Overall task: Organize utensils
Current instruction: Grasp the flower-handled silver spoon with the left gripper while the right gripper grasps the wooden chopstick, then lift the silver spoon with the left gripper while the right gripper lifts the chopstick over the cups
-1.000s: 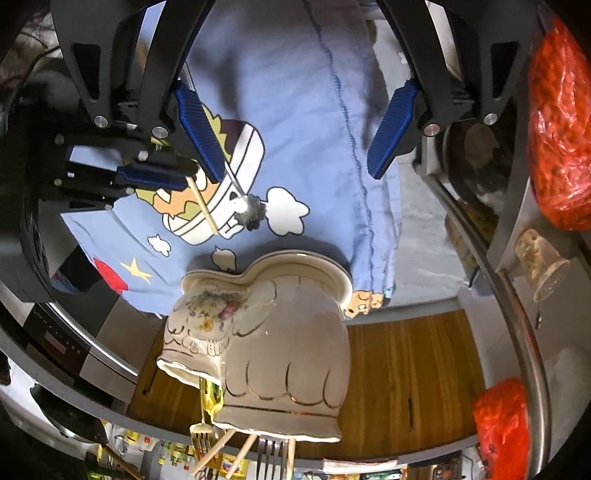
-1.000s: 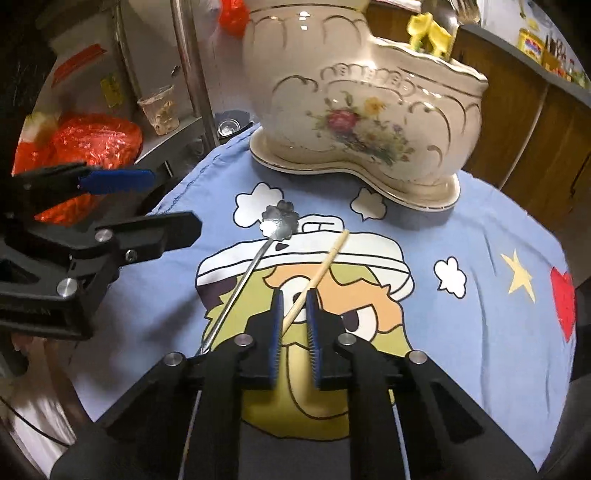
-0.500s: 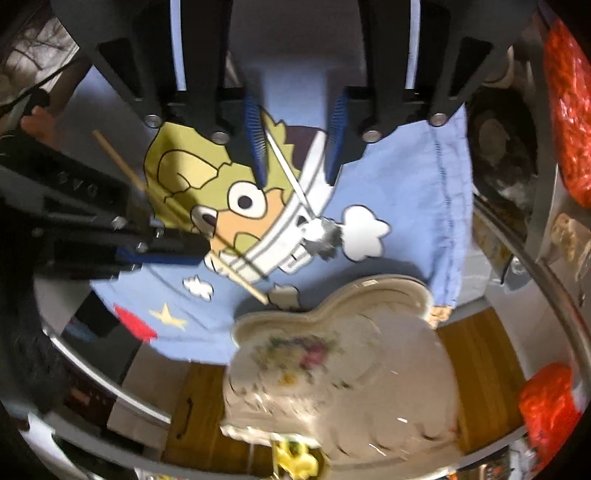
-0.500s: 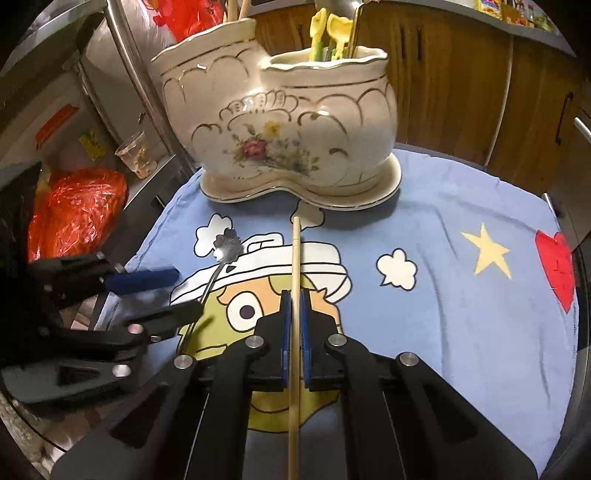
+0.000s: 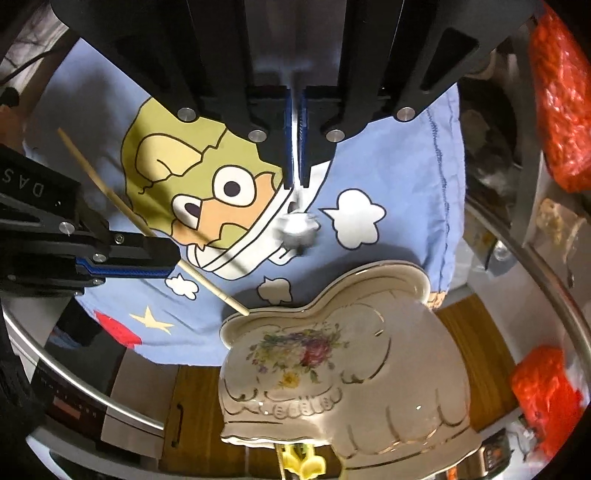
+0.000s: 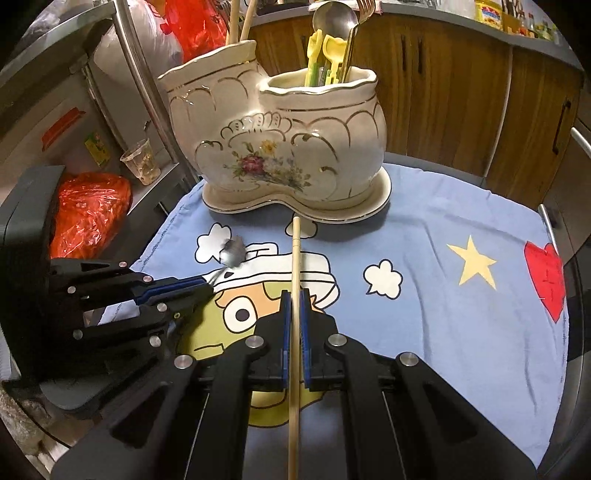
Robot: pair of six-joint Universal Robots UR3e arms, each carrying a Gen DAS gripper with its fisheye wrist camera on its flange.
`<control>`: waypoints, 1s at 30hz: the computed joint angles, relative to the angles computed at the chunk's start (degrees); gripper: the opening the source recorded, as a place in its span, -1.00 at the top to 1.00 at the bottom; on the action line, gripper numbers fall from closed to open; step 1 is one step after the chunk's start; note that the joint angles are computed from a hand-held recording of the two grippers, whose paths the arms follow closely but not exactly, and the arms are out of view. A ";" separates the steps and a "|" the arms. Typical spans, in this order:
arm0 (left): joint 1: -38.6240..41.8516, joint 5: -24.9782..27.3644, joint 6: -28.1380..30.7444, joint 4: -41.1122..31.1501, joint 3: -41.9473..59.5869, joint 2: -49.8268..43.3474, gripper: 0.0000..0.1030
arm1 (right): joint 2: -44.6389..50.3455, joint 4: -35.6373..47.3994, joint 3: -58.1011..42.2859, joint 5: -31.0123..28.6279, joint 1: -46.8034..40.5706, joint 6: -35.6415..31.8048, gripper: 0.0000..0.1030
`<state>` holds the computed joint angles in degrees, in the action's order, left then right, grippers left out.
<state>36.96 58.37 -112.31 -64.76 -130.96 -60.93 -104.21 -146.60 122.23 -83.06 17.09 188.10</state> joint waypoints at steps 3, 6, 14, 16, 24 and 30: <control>2.08 -1.96 2.50 -4.77 1.31 1.44 0.94 | -0.87 -0.44 0.23 -0.34 0.55 -0.43 0.91; 4.66 -4.09 4.71 -8.94 2.75 2.26 0.94 | -1.87 -0.59 0.60 -0.05 0.47 -0.61 0.91; 12.92 -10.62 14.79 -27.11 8.55 6.89 0.94 | -4.94 -1.75 1.09 0.50 0.67 -0.32 0.91; 15.62 -12.42 18.61 -33.02 10.59 7.91 0.94 | -5.74 -2.74 1.31 0.55 0.87 -0.19 0.91; 26.23 -20.28 34.72 -57.03 19.81 9.99 0.94 | -9.51 -9.60 1.94 -0.80 0.02 0.07 0.90; 29.27 -23.56 41.42 -66.30 25.18 8.09 0.94 | -10.29 -11.40 1.54 0.98 -2.67 0.16 0.90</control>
<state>66.23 34.81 -70.89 -131.06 -105.78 -52.83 -114.50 -158.00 123.77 -82.08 14.42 188.26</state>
